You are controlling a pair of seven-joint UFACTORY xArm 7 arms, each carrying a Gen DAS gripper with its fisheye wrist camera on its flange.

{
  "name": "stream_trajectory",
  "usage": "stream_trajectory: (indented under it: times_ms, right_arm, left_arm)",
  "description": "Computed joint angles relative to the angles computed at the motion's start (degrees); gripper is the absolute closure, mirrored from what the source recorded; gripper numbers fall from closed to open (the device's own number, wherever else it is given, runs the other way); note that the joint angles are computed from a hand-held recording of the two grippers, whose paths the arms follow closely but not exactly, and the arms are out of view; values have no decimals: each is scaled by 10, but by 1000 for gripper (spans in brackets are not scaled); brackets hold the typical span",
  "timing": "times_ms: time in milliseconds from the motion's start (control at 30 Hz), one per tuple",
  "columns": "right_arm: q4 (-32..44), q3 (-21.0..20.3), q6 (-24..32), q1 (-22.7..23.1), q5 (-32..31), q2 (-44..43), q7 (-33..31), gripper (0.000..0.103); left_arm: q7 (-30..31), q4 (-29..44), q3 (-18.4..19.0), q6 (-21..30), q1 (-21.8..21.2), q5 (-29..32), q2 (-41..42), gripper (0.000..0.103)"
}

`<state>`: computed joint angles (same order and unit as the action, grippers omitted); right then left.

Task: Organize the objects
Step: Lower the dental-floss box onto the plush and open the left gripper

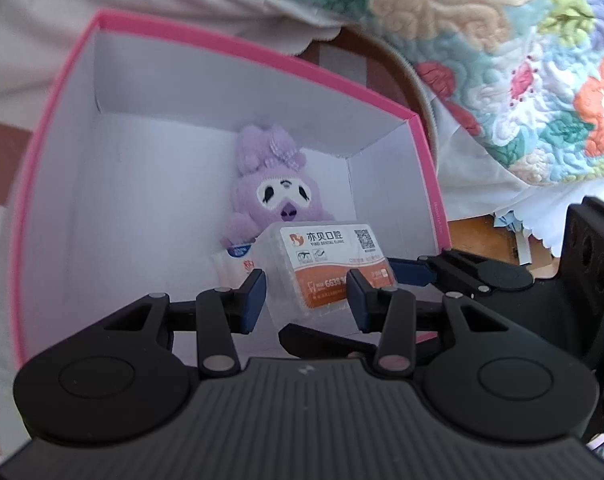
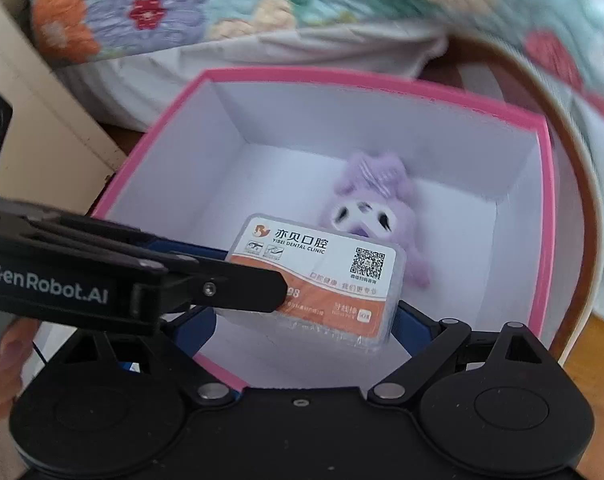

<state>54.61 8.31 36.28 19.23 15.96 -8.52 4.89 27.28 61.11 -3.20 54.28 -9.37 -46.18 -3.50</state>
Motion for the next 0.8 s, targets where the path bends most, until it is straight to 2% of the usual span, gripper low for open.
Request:
stream_trajectory:
  times_ms: [167, 267, 433, 633, 733, 800]
  right_arm:
    - [-22, 1, -24, -1, -4, -4, -5, 9]
    - [-23, 9, -32, -6, -46, 1, 29, 14]
    - [-16, 3, -30, -4, -30, 13, 38, 26]
    - [-7, 12, -29, -2, -69, 22, 62, 29]
    - [1, 16, -18, -6, -112, 29, 91, 30]
    - [-1, 14, -19, -5, -109, 31, 95, 31]
  left_arm:
    - [12, 7, 0, -2, 4, -24, 23, 61]
    - [24, 7, -3, -6, 7, -30, 26, 61]
    - [33, -3, -2, -22, 11, -33, 20, 63]
    - [70, -28, -2, -55, 7, -45, 3, 64]
    - [73, -34, -1, -59, 3, -48, 0, 69]
    - [63, -42, -3, -76, 0, -41, -4, 75]
